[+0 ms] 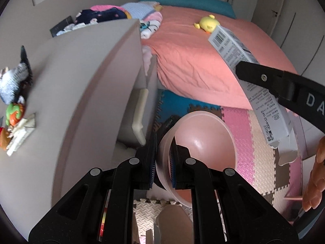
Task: Collect trash
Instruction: 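Carry the bowl and box over the bin and release both, then move both tools back over the desk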
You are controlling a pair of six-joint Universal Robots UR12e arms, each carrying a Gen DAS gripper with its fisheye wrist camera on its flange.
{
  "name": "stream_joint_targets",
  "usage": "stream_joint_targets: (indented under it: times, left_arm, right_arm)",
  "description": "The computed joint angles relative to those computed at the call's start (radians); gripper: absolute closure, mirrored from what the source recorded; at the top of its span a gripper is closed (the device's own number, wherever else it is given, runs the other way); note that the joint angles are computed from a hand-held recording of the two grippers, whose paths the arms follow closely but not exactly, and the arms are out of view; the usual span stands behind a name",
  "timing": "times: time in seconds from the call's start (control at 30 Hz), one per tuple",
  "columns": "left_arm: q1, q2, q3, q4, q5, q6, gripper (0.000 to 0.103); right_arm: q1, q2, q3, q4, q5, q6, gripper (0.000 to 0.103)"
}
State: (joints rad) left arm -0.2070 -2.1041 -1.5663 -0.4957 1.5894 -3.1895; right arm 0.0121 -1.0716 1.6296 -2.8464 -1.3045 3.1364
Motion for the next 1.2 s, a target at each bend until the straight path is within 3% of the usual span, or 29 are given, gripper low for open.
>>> stream_joint_targets:
  times: [0.03,0.07,0.1,0.13,0.17,0.27,1.2]
  left_arm:
    - [0.004,-0.001,0.0,-0.013,-0.027,-0.001,0.089]
    - [0.006,-0.003,0.004,-0.026,-0.036,-0.005,0.065]
    - [0.005,-0.001,0.001,-0.029,-0.034,-0.013,0.005]
    - [0.007,-0.002,-0.007,0.004,-0.024,-0.022,0.009]
    - [0.004,-0.003,-0.016,0.039,-0.001,-0.024,0.006]
    - [0.005,-0.006,-0.017,0.052,0.012,-0.021,0.006]
    - [0.06,0.081,-0.111,0.115,0.016,-0.061,0.006]
  right_arm:
    - [0.002,0.002,-0.002,0.006,-0.008,0.004,0.074]
    - [0.003,0.005,-0.005,0.012,-0.013,0.012,0.07]
    - [0.003,0.007,-0.008,0.019,-0.015,0.026,0.044]
    - [0.004,0.009,-0.009,0.018,-0.016,0.034,0.022]
    - [0.006,0.01,-0.005,-0.001,-0.025,0.035,0.003]
    - [0.02,0.012,-0.003,-0.028,-0.089,0.027,0.003]
    - [0.073,0.021,-0.045,-0.025,-0.085,0.024,0.003]
